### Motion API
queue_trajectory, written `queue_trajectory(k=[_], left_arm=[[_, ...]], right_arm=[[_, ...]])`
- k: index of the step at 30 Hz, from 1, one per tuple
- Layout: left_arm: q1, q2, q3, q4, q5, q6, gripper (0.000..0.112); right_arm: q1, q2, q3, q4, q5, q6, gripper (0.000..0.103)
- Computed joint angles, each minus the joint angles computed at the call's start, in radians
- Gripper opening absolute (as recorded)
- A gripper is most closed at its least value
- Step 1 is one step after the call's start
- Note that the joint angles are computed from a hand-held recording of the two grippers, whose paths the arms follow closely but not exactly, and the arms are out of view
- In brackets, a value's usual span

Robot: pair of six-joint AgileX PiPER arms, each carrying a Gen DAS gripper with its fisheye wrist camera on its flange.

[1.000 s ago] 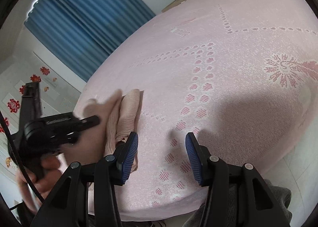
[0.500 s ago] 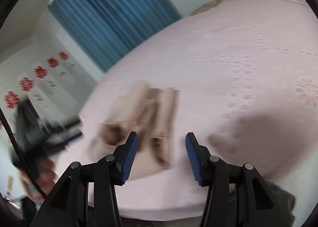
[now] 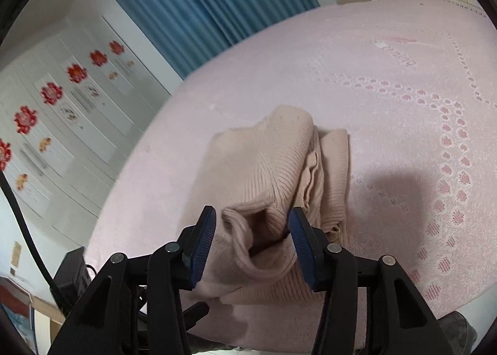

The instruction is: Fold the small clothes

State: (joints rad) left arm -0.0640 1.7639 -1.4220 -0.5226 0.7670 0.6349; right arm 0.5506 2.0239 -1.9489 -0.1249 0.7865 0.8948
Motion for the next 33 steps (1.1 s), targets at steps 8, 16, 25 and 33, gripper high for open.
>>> queue_trajectory(k=[8, 16, 25, 33], left_arm=[[0.076, 0.051, 0.004, -0.226, 0.068, 0.135, 0.042], [0.105, 0.030, 0.040, -0.328, 0.046, 0.232, 0.017], [0.109, 0.047, 0.023, -0.296, 0.065, 0.209, 0.018], [0.156, 0.121, -0.050, -0.325, 0.178, 0.151, 0.023]], right_arm=[[0.031, 0.130, -0.224, -0.076, 0.210, -0.004, 0.012], [0.082, 0.001, -0.026, -0.295, 0.114, 0.182, 0.005], [0.084, -0.005, 0.101, -0.278, 0.122, 0.275, 0.006], [0.054, 0.139, -0.237, -0.241, 0.257, 0.093, 0.032]])
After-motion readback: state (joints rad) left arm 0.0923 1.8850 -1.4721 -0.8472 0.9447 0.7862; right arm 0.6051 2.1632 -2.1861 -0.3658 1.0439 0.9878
